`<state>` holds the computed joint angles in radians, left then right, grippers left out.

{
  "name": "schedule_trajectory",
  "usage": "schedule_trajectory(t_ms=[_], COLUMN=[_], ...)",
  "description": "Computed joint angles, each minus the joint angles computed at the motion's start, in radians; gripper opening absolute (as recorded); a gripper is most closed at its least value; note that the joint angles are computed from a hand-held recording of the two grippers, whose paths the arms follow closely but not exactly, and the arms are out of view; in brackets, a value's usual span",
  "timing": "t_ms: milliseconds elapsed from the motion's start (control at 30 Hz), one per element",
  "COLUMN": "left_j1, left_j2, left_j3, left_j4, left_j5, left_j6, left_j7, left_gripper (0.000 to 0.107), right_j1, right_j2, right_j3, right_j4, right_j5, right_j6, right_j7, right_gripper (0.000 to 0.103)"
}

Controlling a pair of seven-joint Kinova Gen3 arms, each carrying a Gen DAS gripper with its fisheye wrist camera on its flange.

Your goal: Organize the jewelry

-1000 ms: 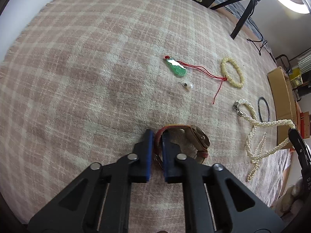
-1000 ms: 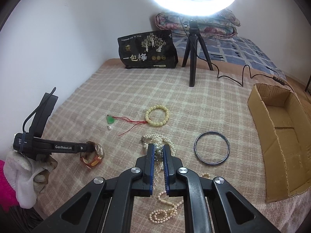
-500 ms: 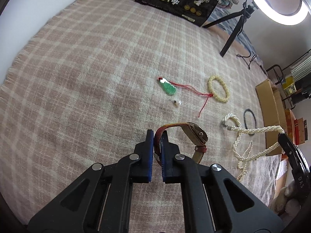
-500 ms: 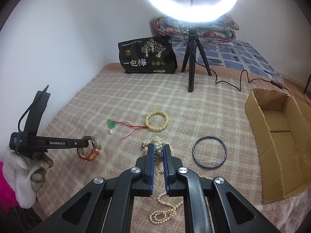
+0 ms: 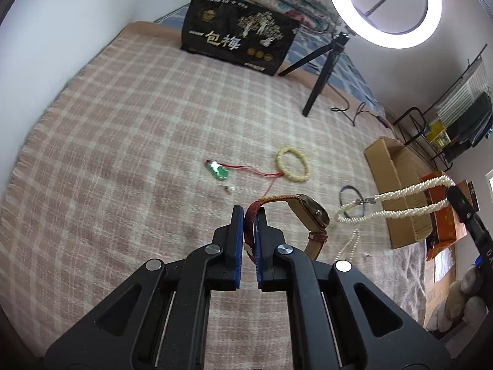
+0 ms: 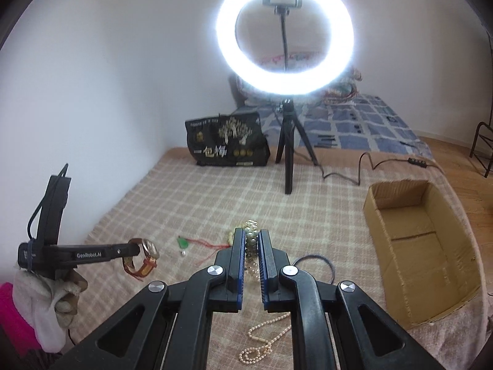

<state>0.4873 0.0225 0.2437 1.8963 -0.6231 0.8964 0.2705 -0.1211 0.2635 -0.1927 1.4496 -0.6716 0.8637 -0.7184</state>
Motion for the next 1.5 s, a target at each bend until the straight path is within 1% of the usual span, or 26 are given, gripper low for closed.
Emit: schedule_trajectory(t_ms=[67, 200, 233, 300, 367, 433, 500, 600, 667, 733, 767, 800, 833, 933, 1000, 1100, 1167, 1233, 1300, 1367, 1500], left_j1=[0.007, 0.019, 0.024, 0.039, 0.061, 0.077, 0.096, 0.121, 0.129, 0.131, 0.132, 0.134, 0.136, 0.14, 0.14, 0.136, 0.136, 0.135, 0.131, 0.127, 0.116], left_j2=[0.006, 0.018, 0.022, 0.045, 0.075, 0.094, 0.106, 0.116, 0.114, 0.114, 0.115, 0.117, 0.119, 0.12, 0.12, 0.116, 0.115, 0.114, 0.114, 0.113, 0.107], left_j3=[0.006, 0.006, 0.006, 0.008, 0.003, -0.009, -0.021, -0.035, -0.044, -0.049, -0.05, -0.05, -0.051, -0.053, -0.055, -0.057, -0.056, -0.055, -0.055, -0.055, -0.057], left_j4=[-0.022, -0.06, -0.071, -0.107, -0.144, -0.167, -0.182, -0.197, -0.193, -0.19, -0.191, -0.192, -0.194, -0.193, -0.19, -0.184, -0.183, -0.18, -0.177, -0.174, -0.157], left_j5=[-0.014, -0.026, -0.028, -0.043, -0.057, -0.052, -0.055, -0.065, -0.067, -0.064, -0.065, -0.066, -0.069, -0.07, -0.07, -0.067, -0.07, -0.073, -0.067, -0.061, -0.046], left_j6=[0.008, -0.004, -0.011, 0.002, 0.02, 0.015, 0.018, 0.039, 0.038, 0.037, 0.039, 0.044, 0.048, 0.051, 0.052, 0.047, 0.049, 0.047, 0.042, 0.037, 0.019], left_j7=[-0.004, -0.02, -0.026, -0.041, -0.059, -0.079, -0.085, -0.092, -0.081, -0.079, -0.081, -0.082, -0.081, -0.08, -0.078, -0.075, -0.073, -0.073, -0.076, -0.08, -0.088], left_gripper=[0.004, 0.004, 0.004, 0.004, 0.004, 0.004, 0.004, 0.004, 0.004, 0.004, 0.004, 0.004, 0.004, 0.004, 0.004, 0.004, 0.004, 0.004, 0.004, 0.004, 0.004], right_j1=[0.021, 0.058, 0.067, 0.082, 0.079, 0.076, 0.083, 0.099, 0.096, 0.103, 0.101, 0.098, 0.104, 0.117, 0.125, 0.135, 0.136, 0.133, 0.12, 0.093, 0.028], right_j2=[-0.007, -0.03, -0.036, -0.048, -0.051, -0.045, -0.028, 0.013, 0.038, 0.077, 0.094, 0.109, 0.133, 0.159, 0.183, 0.208, 0.219, 0.236, 0.24, 0.234, 0.219], right_j3=[0.002, 0.012, 0.015, 0.024, 0.035, 0.046, 0.054, 0.057, 0.06, 0.062, 0.065, 0.073, 0.063, 0.052, 0.049, 0.047, 0.048, 0.053, 0.06, 0.072, 0.084], right_j4=[-0.019, -0.04, -0.048, -0.064, -0.087, -0.104, -0.122, -0.142, -0.147, -0.163, -0.161, -0.165, -0.179, -0.174, -0.186, -0.191, -0.191, -0.204, -0.202, -0.188, -0.152], right_j5=[-0.026, -0.085, -0.1, -0.123, -0.107, -0.083, -0.064, -0.031, 0.023, 0.059, 0.078, 0.088, 0.111, 0.134, 0.131, 0.115, 0.109, 0.111, 0.128, 0.179, 0.305], right_j6=[0.02, 0.032, 0.037, 0.032, 0.033, 0.025, 0.047, 0.107, 0.138, 0.193, 0.204, 0.221, 0.255, 0.298, 0.346, 0.391, 0.403, 0.422, 0.417, 0.389, 0.319], right_j7=[0.002, 0.024, 0.032, 0.053, 0.056, 0.047, 0.027, 0.015, 0.005, -0.014, -0.032, -0.041, -0.056, -0.05, -0.07, -0.117, -0.152, -0.201, -0.248, -0.284, -0.314], right_gripper=[0.006, 0.005, 0.001, 0.001, 0.0, 0.0, 0.0, 0.001, 0.004, 0.008, 0.015, 0.019, 0.027, 0.029, 0.029, 0.037, 0.045, 0.047, 0.051, 0.052, 0.052])
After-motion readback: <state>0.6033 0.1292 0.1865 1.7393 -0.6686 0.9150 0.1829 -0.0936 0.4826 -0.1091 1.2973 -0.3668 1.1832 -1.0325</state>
